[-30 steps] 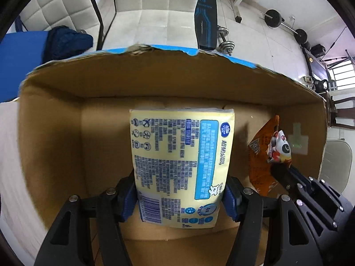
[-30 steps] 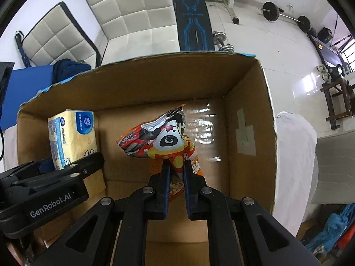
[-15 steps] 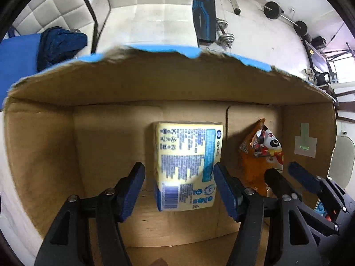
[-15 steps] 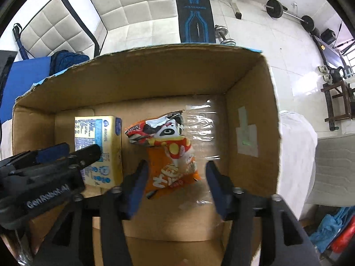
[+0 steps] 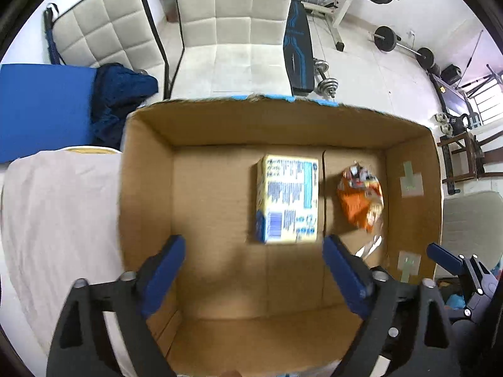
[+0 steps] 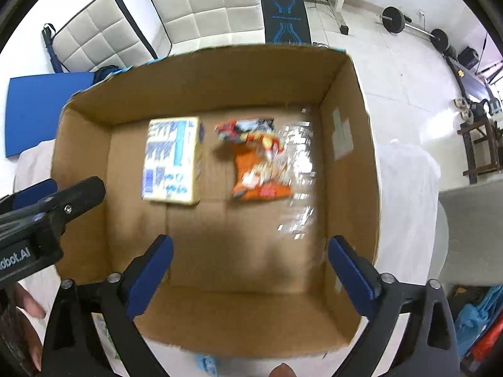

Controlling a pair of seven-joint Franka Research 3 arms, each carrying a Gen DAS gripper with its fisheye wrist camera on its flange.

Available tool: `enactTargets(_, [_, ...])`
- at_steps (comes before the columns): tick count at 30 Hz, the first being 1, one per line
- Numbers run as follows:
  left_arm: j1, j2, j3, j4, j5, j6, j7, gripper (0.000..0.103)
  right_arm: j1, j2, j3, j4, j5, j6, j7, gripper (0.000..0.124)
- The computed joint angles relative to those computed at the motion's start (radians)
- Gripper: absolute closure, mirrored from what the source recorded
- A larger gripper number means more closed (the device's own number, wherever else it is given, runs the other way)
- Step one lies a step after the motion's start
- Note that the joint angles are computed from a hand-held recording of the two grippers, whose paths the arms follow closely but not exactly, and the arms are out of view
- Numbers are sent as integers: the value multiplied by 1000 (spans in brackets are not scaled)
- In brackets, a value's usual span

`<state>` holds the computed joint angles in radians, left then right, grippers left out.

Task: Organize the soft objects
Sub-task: 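Move both tools back toward the remaining snacks on the table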

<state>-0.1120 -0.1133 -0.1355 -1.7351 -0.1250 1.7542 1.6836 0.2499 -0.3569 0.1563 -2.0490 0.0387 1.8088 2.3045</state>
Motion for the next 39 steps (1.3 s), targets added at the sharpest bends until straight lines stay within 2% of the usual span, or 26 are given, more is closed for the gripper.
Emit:
enactTargets(8, [0,-184,42,-157,-52,26,30,11,25,-117,67,-48,-26,-24,95,21])
enactTargets(14, [-10,-325,57,-262,-10,76,32,11,37,-192,107,-33,-48,-85,137,21])
enactTargets(21, [-27,-464,87,-341,20,74,19,11,50,-284,147,-25,-35,-131,173,21])
enactTargets(28, [-49,-590,101,-381,38,40,-14,11,53,-324,194,31,-63,-175,138,21])
enactTargets(32, [-56,-637,110,-375,41,29,-42,11,57,-367,178,27,-44,-171,100,21])
enactTargets(34, [-53,-658,107,-373,63,26,-52,11,47,-390,164,12,-27,-201,90,21])
enactTargets(36, [-42,-681,95,-391,102,46,-72,11,31,-424,140,-36,2,-232,97,21])
enactTargets(39, [-37,-704,97,-437,131,55,-94,11,14,-481,101,-150,61,-229,92,21])
